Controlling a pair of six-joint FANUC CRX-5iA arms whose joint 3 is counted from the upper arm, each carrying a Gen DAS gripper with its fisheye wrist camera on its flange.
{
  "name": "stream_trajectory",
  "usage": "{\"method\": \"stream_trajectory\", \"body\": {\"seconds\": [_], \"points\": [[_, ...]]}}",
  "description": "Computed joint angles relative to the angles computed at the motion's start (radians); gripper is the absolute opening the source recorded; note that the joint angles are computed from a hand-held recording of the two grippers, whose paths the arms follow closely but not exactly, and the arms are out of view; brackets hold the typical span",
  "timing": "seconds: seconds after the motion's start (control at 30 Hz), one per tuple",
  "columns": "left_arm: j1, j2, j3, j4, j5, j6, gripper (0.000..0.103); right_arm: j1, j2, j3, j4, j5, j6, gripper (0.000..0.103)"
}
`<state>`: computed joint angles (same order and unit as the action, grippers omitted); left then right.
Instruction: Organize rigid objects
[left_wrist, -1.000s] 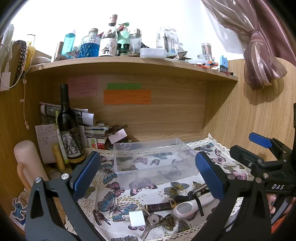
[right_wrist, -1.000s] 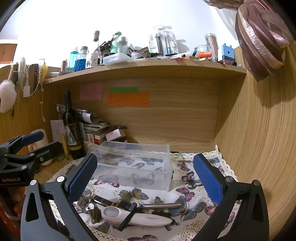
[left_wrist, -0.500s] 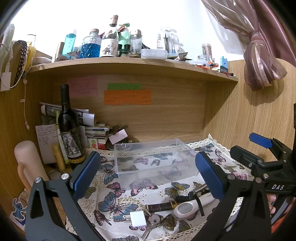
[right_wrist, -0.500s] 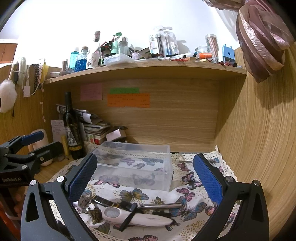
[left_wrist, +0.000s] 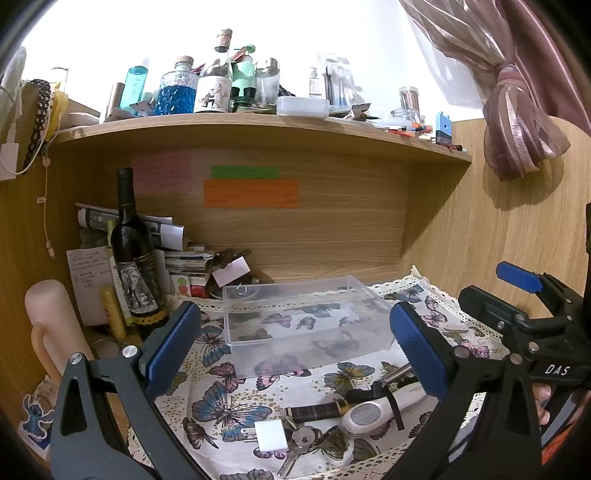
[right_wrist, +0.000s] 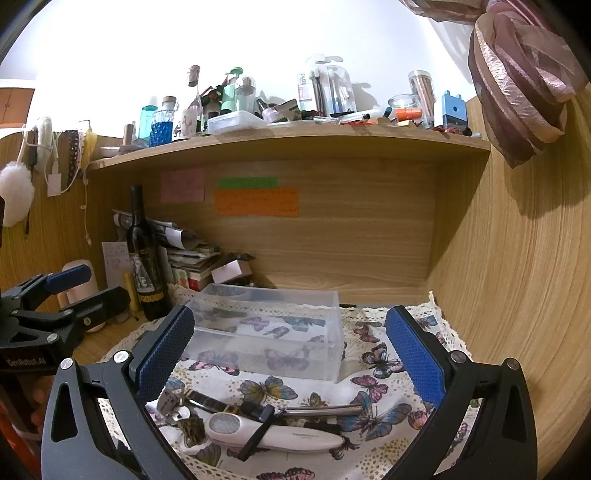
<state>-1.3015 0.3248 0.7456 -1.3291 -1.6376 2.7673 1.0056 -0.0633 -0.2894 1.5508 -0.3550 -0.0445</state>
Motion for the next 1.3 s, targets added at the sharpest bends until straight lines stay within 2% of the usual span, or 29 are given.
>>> {"method": "stream_trajectory", "body": {"seconds": [0.6,1.07,1.17,1.23,1.3], "points": [[0.001,0.002,0.001,0.0,0.002,0.0,0.103,0.015,0.002,0.011,-0.04,-0.001,0.033,0.103],[0.014,-0.021,-0.028,0.033,0.031,0.012,0.103,0.006,0.003,0.014,-0.07,0.03,0.055,0.103],[0.026,-0.039,-0.052,0.053,0.029,0.038,0.1,0.017,0.012,0.022,-0.14,0.008,0.121,0.103],[0.04,-0.048,-0.063,0.08,0.017,0.046,0.089,0.035,0.023,0.039,-0.251,-0.022,0.218,0.102],[0.059,-0.059,-0.082,0.118,0.007,0.06,0.087,0.055,0.033,0.057,-0.365,-0.052,0.314,0.1]]}}
